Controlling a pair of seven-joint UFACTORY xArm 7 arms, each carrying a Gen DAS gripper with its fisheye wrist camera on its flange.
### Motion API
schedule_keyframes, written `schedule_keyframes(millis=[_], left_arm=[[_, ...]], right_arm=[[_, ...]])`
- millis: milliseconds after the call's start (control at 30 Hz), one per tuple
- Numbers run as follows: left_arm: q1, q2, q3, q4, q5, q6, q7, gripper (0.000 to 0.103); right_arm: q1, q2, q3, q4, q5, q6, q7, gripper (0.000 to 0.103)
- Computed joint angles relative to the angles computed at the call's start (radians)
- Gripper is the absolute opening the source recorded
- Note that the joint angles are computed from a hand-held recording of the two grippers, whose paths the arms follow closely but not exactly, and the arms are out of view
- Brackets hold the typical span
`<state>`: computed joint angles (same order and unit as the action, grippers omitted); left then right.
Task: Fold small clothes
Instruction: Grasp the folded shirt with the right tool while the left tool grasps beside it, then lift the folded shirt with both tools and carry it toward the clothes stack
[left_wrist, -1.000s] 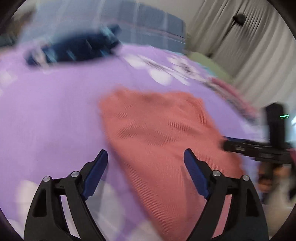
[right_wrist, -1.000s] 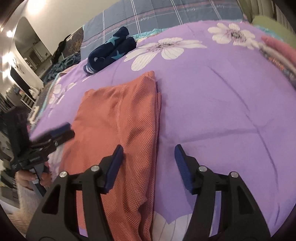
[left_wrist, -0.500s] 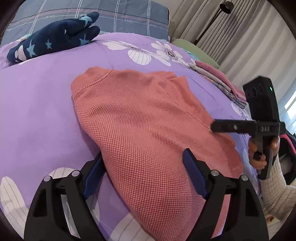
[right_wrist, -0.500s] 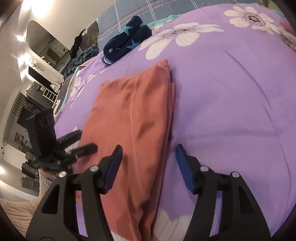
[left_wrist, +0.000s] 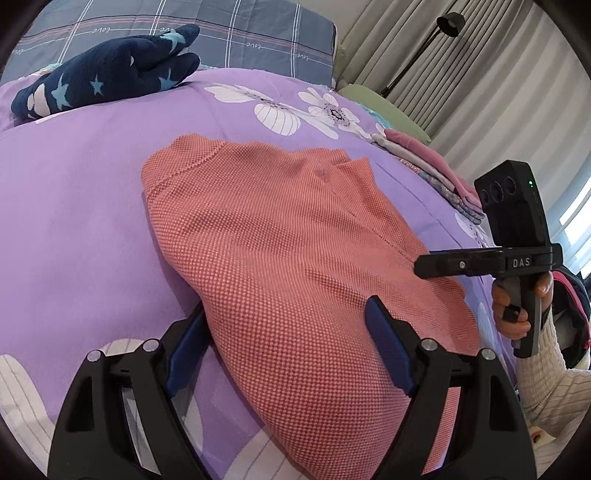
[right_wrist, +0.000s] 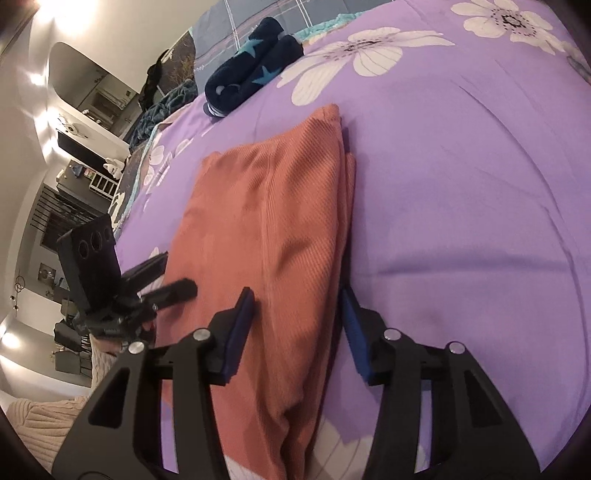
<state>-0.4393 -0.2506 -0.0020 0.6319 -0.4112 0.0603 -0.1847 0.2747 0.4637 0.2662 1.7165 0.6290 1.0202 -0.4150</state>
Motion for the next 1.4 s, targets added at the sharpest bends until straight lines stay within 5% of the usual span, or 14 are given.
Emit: schedule_keyframes(millis=[200, 467, 600, 733, 800, 933, 1167, 1400], left_arm=[[0.002, 0.0, 0.001, 0.001, 0.004, 0.002, -0.001, 0.082], [-0.008, 0.0, 0.011, -0.001, -0.005, -0.007, 0.004, 0.082], [0.052, 0.002, -0.032, -0.011, 0.032, -0.03, -0.072, 0.067], [0.013, -0.005, 0.011, -0.025, 0.021, -0.056, -0.083, 0.046], [0.129, -0.017, -0.096, -0.022, 0.119, -0.036, -0.161, 0.042], [0.396, -0.098, -0.349, -0.005, 0.392, 0.008, -0.363, 0.032], [0.471, -0.157, -0.47, 0.141, 0.593, 0.056, -0.468, 0.028], [0.572, 0.038, -0.661, 0.503, 0.888, 0.184, -0.562, 0.027]], right_arm=[[0.031, -0.009, -0.017, 0.01, -0.077, 0.009, 0.054, 0.051], [0.048, 0.156, 0.023, 0.187, -0.068, -0.019, 0.022, 0.06], [0.051, 0.234, 0.037, 0.271, -0.04, -0.049, 0.053, 0.04], [0.04, 0.166, 0.052, 0.174, -0.03, -0.112, -0.001, 0.028], [0.04, 0.126, 0.053, 0.123, -0.019, -0.157, -0.011, 0.019], [0.008, -0.02, 0.081, -0.036, 0.075, -0.282, -0.096, 0.017], [-0.014, -0.359, 0.042, -0.313, 0.304, -0.461, -0.336, 0.017], [0.01, -0.567, -0.089, -0.433, 0.445, -0.551, -0.444, 0.017]])
